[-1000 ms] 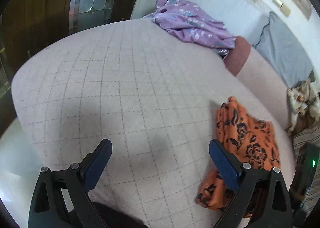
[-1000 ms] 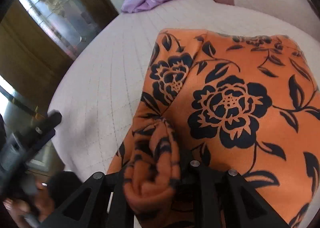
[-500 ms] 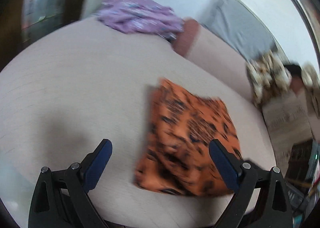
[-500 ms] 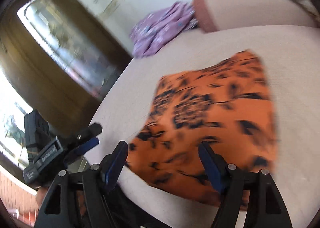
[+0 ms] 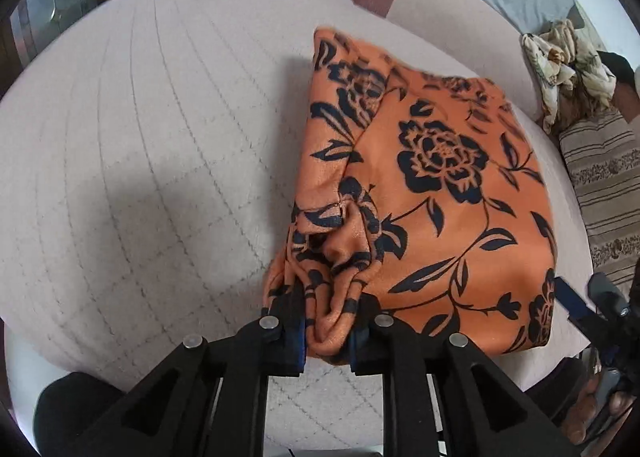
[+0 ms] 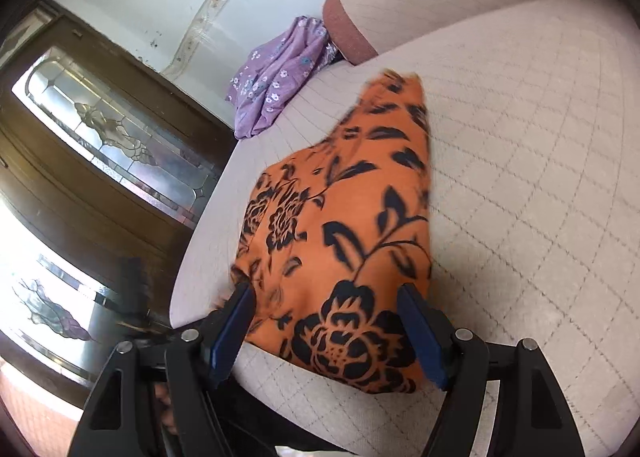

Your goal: Fold small clothes

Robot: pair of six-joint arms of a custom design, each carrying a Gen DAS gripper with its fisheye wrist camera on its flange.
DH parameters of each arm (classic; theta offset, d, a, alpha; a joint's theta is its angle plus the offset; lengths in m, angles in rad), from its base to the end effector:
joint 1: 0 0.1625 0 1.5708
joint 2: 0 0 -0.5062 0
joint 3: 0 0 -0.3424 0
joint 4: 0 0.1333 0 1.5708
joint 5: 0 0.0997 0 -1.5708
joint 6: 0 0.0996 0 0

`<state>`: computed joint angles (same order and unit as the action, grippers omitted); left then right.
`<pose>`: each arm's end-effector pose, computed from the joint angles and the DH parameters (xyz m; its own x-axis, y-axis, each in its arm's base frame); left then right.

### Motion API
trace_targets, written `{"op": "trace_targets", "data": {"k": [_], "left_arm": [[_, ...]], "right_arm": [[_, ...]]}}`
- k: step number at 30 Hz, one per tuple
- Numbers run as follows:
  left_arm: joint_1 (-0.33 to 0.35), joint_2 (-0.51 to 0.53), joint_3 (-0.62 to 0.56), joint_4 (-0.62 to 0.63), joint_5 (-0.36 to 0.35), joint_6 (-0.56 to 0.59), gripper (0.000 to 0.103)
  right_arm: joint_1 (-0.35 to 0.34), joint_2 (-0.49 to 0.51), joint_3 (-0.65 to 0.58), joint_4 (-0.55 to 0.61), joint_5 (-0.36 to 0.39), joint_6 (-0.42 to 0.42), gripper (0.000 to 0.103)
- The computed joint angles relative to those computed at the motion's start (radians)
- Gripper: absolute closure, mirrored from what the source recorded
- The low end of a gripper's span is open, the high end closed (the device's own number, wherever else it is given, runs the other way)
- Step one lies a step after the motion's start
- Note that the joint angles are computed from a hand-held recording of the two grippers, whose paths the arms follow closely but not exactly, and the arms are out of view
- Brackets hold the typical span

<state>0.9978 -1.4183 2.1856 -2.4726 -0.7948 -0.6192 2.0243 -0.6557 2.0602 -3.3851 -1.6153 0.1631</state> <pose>-0.0634 -0.4728 0.3681 -0.8417 -0.2324 -0.4874 0.0599 0.8569 -0.5120 0.3739 -0.4730 0.0819 -0.9590 -0.2823 -0.0244 -0.2494 0.8820 -0.3998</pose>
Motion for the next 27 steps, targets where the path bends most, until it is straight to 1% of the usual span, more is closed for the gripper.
{"op": "trace_targets", "data": {"k": [2, 3, 6, 8, 9, 10, 11, 12, 14, 15, 16, 18, 19, 20, 22, 23, 24, 25, 27], "left_arm": [[-0.027, 0.001, -0.009, 0.046, 0.034, 0.000, 0.081], [-0.031, 0.002, -0.009, 0.059, 0.037, -0.003, 0.080], [-0.024, -0.009, -0.002, 0.031, 0.003, -0.017, 0.079], [-0.022, -0.025, -0.008, 0.042, -0.003, -0.039, 0.078], [-0.027, -0.034, -0.017, 0.057, 0.002, -0.053, 0.075], [-0.037, -0.048, -0.019, 0.079, 0.025, -0.074, 0.071], [-0.067, -0.062, -0.016, 0.105, 0.085, -0.112, 0.061], [-0.085, -0.071, -0.013, 0.105, 0.123, -0.119, 0.059], [-0.137, -0.085, -0.005, 0.113, 0.207, -0.132, 0.059], [-0.159, -0.084, -0.001, 0.094, 0.239, -0.123, 0.058], [-0.172, -0.073, 0.004, 0.032, 0.241, -0.075, 0.057], [-0.168, -0.033, -0.001, -0.082, 0.196, 0.060, 0.049], [-0.156, -0.004, -0.013, -0.090, 0.185, 0.096, 0.047], [-0.142, 0.024, -0.028, -0.057, 0.188, 0.096, 0.047], [-0.090, 0.070, -0.060, 0.093, 0.208, 0.026, 0.047], [-0.055, 0.089, -0.064, 0.125, 0.203, 0.008, 0.043], [-0.045, 0.088, -0.055, 0.116, 0.204, 0.000, 0.039], [-0.037, 0.073, -0.041, 0.064, 0.176, 0.008, 0.039], [-0.022, 0.062, -0.037, 0.031, 0.141, 0.020, 0.038]], "right_arm": [[-0.005, -0.006, 0.004, 0.004, 0.017, -0.010, 0.027], [-0.006, -0.005, 0.000, 0.005, 0.022, -0.020, 0.027], [-0.007, -0.008, -0.013, 0.012, 0.044, -0.035, 0.027], [-0.014, -0.005, -0.016, 0.002, 0.084, -0.037, 0.026], [-0.021, -0.001, -0.019, 0.010, 0.107, -0.035, 0.021], [-0.038, 0.009, -0.029, 0.049, 0.141, -0.030, 0.019], [-0.049, 0.018, -0.043, 0.101, 0.141, -0.020, 0.019], [-0.055, 0.028, -0.043, 0.116, 0.113, -0.001, 0.019], [-0.071, 0.026, -0.018, 0.064, 0.145, 0.014, 0.019], [-0.070, 0.022, -0.020, 0.074, 0.145, 0.014, 0.019], [-0.065, 0.016, -0.025, 0.094, 0.139, 0.011, 0.019], [-0.061, 0.010, -0.035, 0.127, 0.137, -0.001, 0.019], [-0.061, 0.008, -0.038, 0.138, 0.139, -0.002, 0.019], [-0.063, 0.005, -0.037, 0.144, 0.147, 0.002, 0.019], [-0.071, -0.005, -0.043, 0.173, 0.165, 0.008, 0.019], [-0.072, -0.016, -0.044, 0.187, 0.171, 0.003, 0.019], [-0.075, -0.025, -0.042, 0.184, 0.170, -0.001, 0.019], [-0.076, -0.039, -0.036, 0.163, 0.160, -0.004, 0.019], [-0.084, -0.049, -0.043, 0.120, 0.151, -0.002, 0.019]]}}
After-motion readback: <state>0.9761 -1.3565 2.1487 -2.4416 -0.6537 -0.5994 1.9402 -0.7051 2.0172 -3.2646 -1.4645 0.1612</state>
